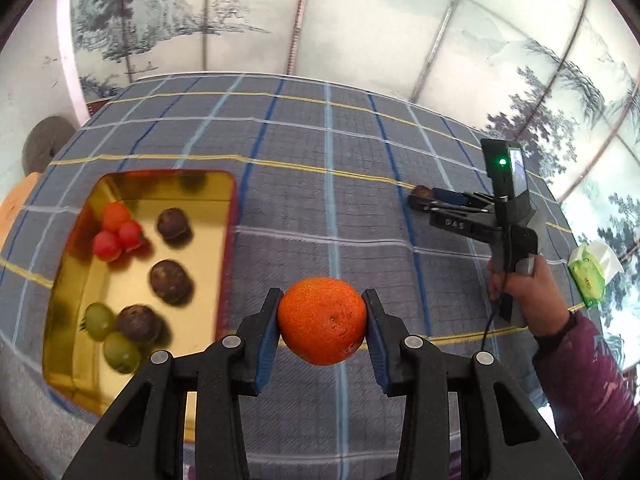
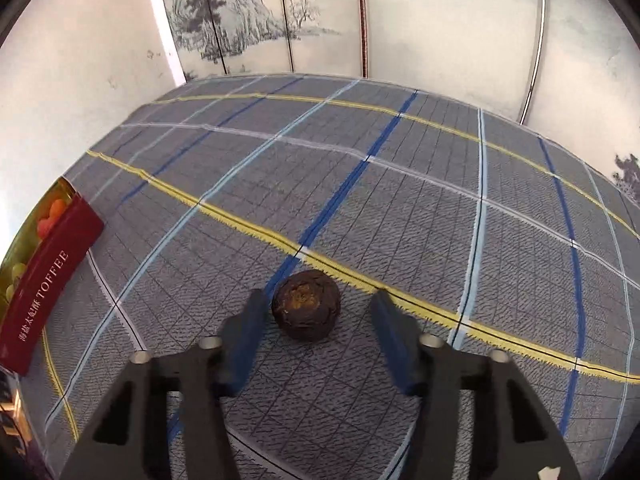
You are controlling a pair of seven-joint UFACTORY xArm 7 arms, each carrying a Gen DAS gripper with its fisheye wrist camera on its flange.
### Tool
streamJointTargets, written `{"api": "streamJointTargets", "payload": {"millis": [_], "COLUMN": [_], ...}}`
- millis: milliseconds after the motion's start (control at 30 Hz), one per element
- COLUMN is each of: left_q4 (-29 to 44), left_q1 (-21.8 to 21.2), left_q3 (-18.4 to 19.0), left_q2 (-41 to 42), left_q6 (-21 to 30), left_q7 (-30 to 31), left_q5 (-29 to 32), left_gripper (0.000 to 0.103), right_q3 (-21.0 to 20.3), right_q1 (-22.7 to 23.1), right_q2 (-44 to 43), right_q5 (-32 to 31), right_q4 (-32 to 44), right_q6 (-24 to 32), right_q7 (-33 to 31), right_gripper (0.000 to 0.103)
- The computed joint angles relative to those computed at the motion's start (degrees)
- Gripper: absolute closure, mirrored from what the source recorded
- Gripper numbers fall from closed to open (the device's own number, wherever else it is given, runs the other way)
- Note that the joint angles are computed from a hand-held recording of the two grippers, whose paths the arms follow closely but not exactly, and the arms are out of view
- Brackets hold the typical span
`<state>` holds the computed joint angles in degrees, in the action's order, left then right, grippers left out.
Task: Organize fruits
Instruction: 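Carry the tangerine into the tin and open the left gripper while the right gripper grasps the last brown lump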
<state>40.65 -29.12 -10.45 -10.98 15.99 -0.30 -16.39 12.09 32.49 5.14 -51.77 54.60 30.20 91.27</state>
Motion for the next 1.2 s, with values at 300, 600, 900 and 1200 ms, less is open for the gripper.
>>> {"api": "streamJointTargets", "payload": {"millis": [300, 600, 900, 1200], "left_q4": [-8.1, -12.5, -12.8, -12.4], "left_q1": [7.0, 9.0, 5.3, 6.4], "left_q3": [0.3, 4.8, 6.7, 4.5], "left_q2": [-8.4, -10.0, -7.2, -4.8], "left_q6": [-1.9, -3.1, -5.4, -7.0], "left_q7": [-6.9, -7.5, -1.3, -0.9], "left_q5": [7.2, 9.9, 5.8, 6.9], "left_gripper": [0.062, 0.062, 0.062, 0.062], "right_q3": [4.8, 6.1, 5.2, 4.7], "right_q1": [3.8, 8.0, 9.1, 9.6], "right_q2": [-4.0, -1.1, -0.3, 1.0], "right_q5": [-7.0, -5.5, -3.3, -2.0], "right_q4": [-2.0, 0.9, 1.6, 3.0], "right_q6": [3.8, 9.1, 10.4, 11.2], "right_q7": [15.7, 17.3, 15.4, 13.6], "right_gripper": [0.073, 0.073, 0.073, 0.072]}}
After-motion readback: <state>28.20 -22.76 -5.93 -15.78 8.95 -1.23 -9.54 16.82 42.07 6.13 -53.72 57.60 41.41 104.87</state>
